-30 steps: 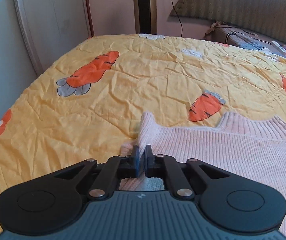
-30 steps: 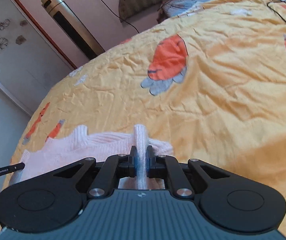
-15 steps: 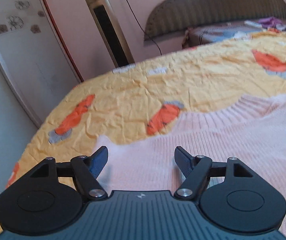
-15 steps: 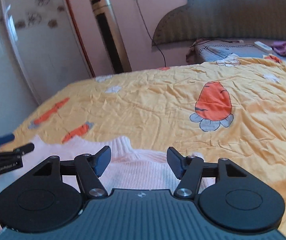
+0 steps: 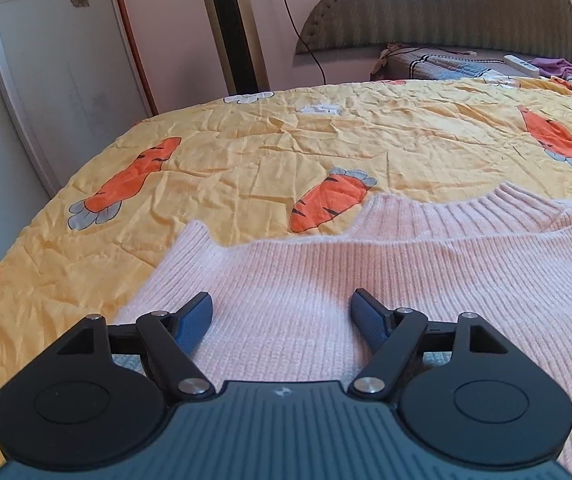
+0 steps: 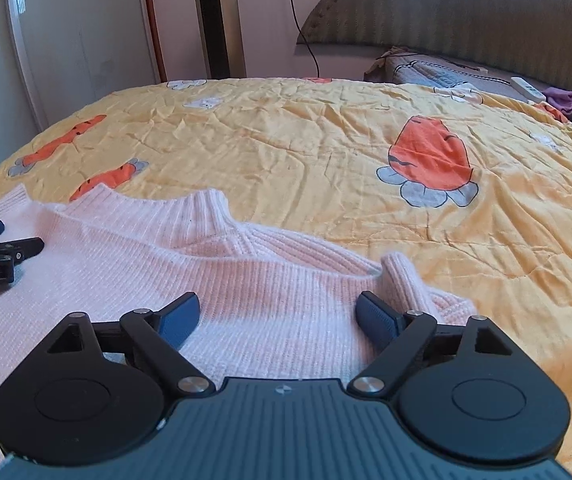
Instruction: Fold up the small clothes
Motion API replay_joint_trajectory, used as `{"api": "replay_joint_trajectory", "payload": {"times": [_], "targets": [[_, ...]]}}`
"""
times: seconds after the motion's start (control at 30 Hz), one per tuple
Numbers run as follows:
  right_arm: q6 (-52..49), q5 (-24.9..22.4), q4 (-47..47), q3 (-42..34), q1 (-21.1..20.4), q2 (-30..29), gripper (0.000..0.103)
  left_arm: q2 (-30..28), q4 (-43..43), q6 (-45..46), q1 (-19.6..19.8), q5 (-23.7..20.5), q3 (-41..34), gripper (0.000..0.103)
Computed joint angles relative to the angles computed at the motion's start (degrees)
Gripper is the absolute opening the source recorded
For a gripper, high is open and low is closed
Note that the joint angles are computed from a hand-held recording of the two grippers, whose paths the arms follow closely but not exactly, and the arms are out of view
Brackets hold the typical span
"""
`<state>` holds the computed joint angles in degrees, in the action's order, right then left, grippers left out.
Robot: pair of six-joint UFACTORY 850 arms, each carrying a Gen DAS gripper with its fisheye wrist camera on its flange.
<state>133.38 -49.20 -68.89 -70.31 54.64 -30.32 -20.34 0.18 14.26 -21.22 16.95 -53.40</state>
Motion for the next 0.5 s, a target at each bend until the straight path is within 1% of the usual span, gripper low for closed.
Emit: {"api": "replay_joint_trajectory", "payload": {"times": [0.07,0.1,0.17,0.2,0.23,0.3,0.33,0.4,0.43,0.47,0.5], "targets": [[2.02,-0.74,-0.47,0.64,0.35,0.79,0.083,0.03,1.51,-1.68,0.21,-0.03,0.01,0.077],[1.95,-2.32,0.69,0.21,0.66,0.93,0.08,0.05,1.52,-1.72,0.24,0.08,0.05,0.077],[2.35,-7.8,3.13,-1.84,2.08,0.62,0.081,0.12,0.1,-0.25,0.06,0.44,0.24,0.077],[4.54,-9.34,1.66,-1.97,3.0,0.94,0.082,0.14,-0.42,0.31,-0.01,0.56,0.28,0.077],[6.75,-8.95,-0.61,-1.56,3.75,1.59,0.082,0.13,-0.42,0.34,0.0,0.62,0.3,0.077],[7.27,-6.45,-3.44,-1.86,4.69,1.81,0.088,0.13,-0.16,0.0,0.01,0.59,0.31,0.077],[4.23,-5.34,-2.91,-3.15,4.9,0.95,0.089,0.13,-0.02,-0.13,0.03,0.6,0.31,0.077],[-4.92,-4.68,0.82,-6.5,4.94,-1.99,0.09,0.21,2.28,-2.62,0.31,0.54,0.38,0.077],[-7.07,-4.16,2.4,-7.51,4.69,-3.73,0.092,0.2,3.83,-4.41,0.52,0.5,0.36,0.077],[-6.82,-4.22,1.62,-7.31,4.78,-4.6,0.098,0.19,5.29,-6.11,0.72,0.42,0.32,0.077],[-4.17,-5.0,-1.52,-5.99,5.27,-4.56,0.1,0.2,6.45,-7.45,0.88,0.25,0.23,0.078]]}}
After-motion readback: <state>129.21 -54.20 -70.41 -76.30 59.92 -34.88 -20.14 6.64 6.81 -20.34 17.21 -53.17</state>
